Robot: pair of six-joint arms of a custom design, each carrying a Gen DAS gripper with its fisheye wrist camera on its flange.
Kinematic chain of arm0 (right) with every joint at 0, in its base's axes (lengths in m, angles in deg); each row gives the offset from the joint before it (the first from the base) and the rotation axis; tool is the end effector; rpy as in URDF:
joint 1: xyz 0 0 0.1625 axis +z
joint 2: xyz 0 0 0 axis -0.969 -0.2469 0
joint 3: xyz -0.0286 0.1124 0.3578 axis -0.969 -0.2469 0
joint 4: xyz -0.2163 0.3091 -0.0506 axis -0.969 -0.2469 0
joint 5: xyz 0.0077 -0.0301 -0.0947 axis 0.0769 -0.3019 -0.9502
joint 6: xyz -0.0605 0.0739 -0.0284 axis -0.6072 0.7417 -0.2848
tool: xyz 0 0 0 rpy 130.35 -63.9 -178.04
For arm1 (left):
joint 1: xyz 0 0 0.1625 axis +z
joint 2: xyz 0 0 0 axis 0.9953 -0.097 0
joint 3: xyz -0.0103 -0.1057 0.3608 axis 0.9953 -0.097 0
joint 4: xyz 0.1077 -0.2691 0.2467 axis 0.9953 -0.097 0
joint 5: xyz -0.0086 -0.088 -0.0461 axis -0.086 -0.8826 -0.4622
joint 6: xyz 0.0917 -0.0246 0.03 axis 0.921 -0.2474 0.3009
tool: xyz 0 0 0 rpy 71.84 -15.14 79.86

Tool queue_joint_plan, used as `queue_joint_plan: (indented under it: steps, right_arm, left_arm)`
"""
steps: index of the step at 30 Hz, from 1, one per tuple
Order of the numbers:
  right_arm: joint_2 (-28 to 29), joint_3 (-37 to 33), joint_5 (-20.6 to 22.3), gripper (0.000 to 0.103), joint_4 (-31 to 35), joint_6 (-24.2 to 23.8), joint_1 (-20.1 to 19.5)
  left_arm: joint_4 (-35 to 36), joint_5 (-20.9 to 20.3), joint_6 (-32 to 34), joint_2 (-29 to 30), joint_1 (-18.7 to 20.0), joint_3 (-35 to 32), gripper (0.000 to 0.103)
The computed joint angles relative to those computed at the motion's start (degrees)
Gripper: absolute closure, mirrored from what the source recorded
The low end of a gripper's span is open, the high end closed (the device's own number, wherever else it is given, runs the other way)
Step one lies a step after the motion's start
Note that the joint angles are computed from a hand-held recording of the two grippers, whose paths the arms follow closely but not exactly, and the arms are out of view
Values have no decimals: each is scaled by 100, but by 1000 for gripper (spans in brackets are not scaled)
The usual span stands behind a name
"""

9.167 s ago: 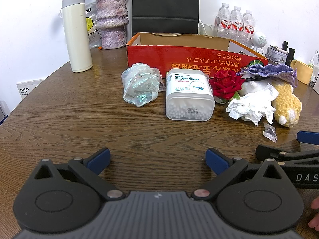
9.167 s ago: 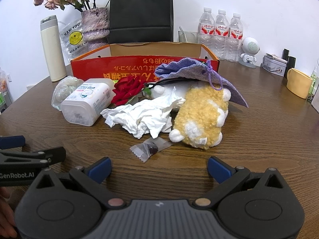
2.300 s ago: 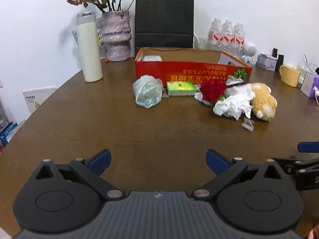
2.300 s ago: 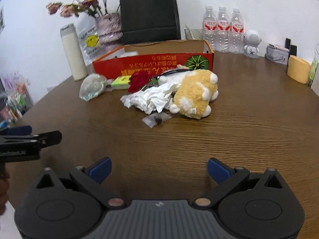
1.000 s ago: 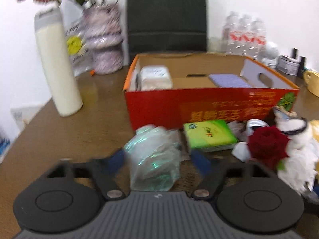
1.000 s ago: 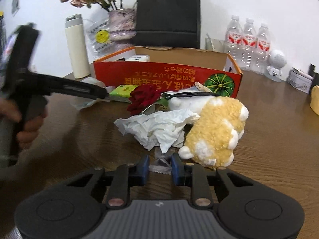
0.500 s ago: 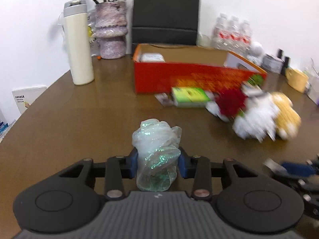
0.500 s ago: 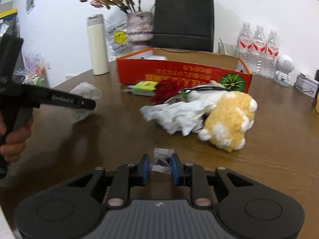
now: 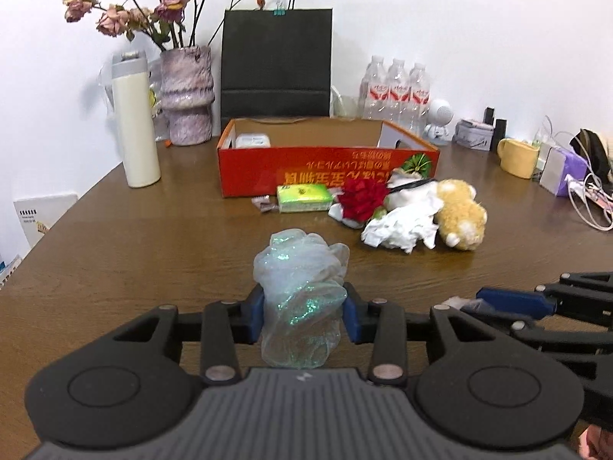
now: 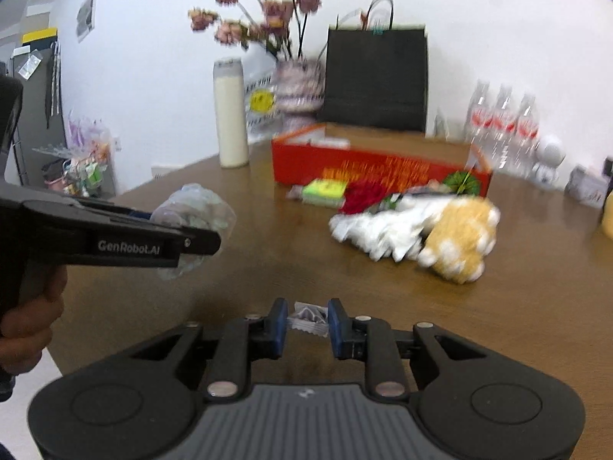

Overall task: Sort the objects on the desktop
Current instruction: 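Grasp the clear plastic bag with the left tool, then carry the plastic bag into the cardboard box and open the left tool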

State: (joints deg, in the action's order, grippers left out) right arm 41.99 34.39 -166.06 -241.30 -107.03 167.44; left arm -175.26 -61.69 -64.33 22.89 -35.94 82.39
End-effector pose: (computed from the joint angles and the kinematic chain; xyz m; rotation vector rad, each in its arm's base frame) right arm 0.1309 -0.4925 0.0255 0.8465 -2.2395 1.1237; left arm -0.1937 -0.5319 0.1585 0.6828 2.2062 -1.1099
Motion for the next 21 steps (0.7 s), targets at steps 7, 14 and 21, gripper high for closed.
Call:
queue_joint_plan:
  steps: [7,14,21]
  right_arm:
    - [-136,-89,198,82,-229,49,-62]
    - [-314,-785,417,82,271,81,-43]
    - [-101,-2397,485,82,1177,-27,-44]
  left_arm:
    - [-50,-57,198,176,43,-330,63]
    - [152,-357,716,682,293,-1572,63]
    - [608,-631,1115,1573,594,-3560,63]
